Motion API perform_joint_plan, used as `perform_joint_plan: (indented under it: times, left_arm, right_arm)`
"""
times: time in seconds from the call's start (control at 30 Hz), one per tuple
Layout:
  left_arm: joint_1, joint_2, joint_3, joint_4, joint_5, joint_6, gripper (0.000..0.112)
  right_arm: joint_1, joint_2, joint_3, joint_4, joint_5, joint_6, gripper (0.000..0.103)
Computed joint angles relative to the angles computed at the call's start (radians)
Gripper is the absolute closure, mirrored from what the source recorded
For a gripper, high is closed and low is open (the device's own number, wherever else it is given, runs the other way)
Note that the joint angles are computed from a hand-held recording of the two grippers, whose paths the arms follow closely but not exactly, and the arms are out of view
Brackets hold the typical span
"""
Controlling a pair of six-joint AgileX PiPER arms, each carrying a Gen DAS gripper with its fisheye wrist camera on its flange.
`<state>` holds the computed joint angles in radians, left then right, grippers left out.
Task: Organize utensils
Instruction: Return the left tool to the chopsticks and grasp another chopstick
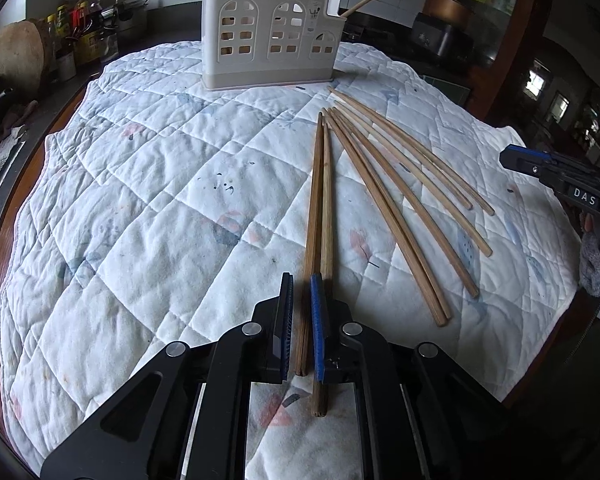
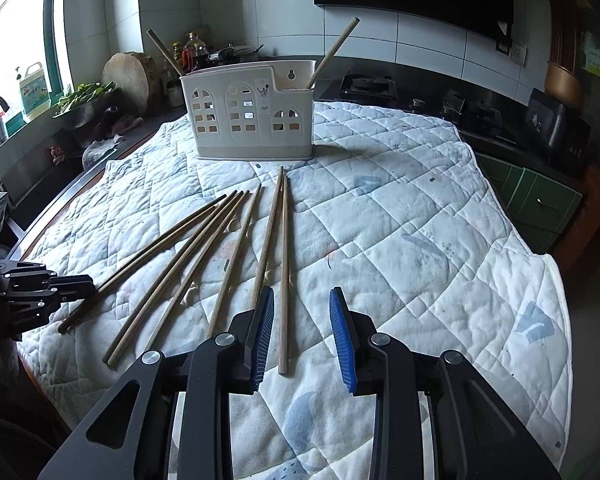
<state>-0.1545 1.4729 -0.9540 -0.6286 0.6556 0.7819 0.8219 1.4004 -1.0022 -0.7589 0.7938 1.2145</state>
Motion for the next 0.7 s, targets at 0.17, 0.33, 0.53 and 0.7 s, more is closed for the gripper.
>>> perform_joint_plan:
  times: [0.17,0.33,0.53,0.7]
  left_arm:
    - [-0.029,-0.001,0.022,0.031,-0.033,-0.024,0.104]
    - [-0.024,-0.004,0.021,0.039,-0.041,-0.055,0.105]
    - [-0.015,-0.014,0.046,-0.006,-0.062,-0.054,0.104]
    - [-0.018,-0.031,0.075,-0.032,-0.085,-0.042,0.105]
  right_arm:
    - [-0.010,0.013,0.013,0.018,-0.021,-0.007,0.075]
    - [-0.016,0.026,0.024,0.037,-0.039,-0.019,0.074]
    - [-0.036,0.065,0.027,0.068,-0.078,-0.050,0.075]
    - [-0.056,0.108,0.021,0.102,-0.103,-0.076,0.078]
